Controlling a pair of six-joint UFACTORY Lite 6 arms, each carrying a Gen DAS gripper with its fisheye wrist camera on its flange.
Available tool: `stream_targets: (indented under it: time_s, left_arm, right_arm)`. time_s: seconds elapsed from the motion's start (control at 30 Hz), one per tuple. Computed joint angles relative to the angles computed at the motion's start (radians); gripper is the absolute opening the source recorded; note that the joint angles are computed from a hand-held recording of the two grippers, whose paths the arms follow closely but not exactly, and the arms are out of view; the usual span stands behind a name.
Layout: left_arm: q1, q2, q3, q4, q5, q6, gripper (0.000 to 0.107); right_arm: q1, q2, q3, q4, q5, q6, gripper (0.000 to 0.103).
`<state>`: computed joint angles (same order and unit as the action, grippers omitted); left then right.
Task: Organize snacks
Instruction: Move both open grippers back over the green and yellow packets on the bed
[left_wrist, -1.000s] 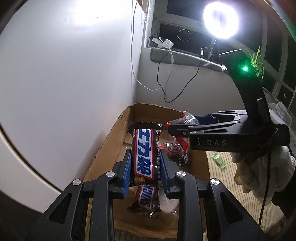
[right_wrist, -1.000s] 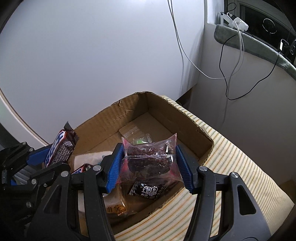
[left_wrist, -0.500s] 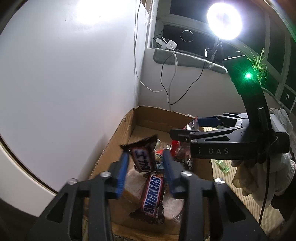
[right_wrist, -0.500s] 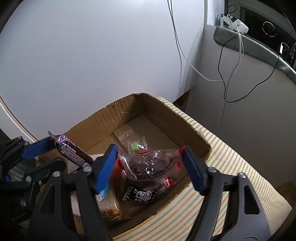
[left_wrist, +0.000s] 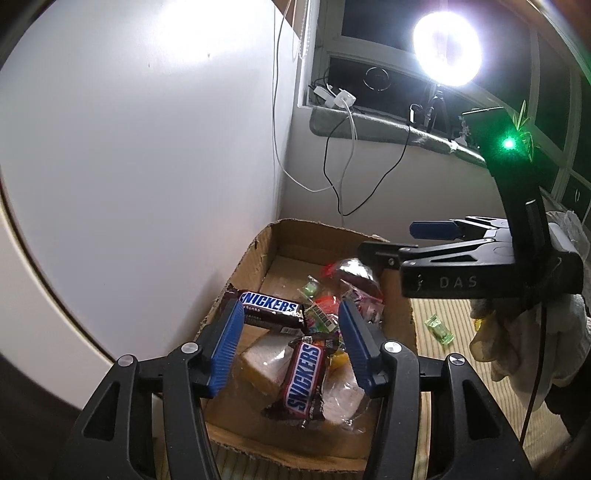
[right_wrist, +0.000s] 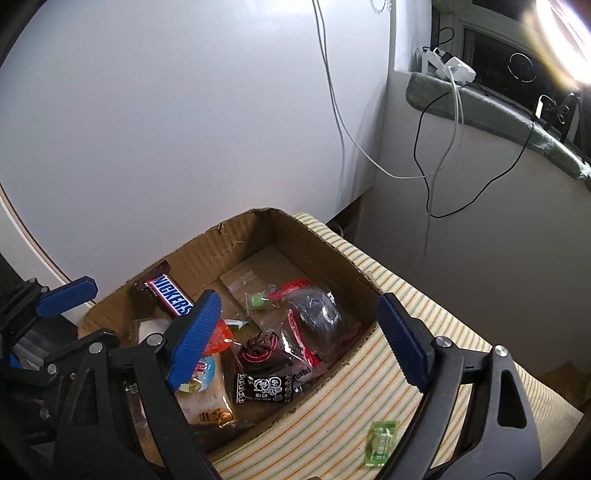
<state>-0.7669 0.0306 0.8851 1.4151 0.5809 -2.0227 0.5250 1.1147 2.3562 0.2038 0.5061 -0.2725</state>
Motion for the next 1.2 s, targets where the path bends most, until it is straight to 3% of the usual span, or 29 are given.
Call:
stream_targets:
  time_s: [0.57, 0.93, 1.2]
  left_arm:
    - [-0.137, 0.063, 0.113, -0.047, 0.102, 0.023, 0.053]
    - [-0.203, 0.241, 0.291, -0.037, 0.054, 0.004, 0.053]
    - [-0.229, 0.442, 0.505, -0.092, -0.03, 0.067, 0.052]
  right_arm:
    - [-0.076, -0.394, -0.565, 0.269, -0.202, -0.298, 0.089]
    - [-0.261, -0.605, -0.882, 0.625, -0.256, -0.754, 0.089]
    - [-0.424, -0.56, -0.915, 0.773, -0.196, -0.972, 0.089]
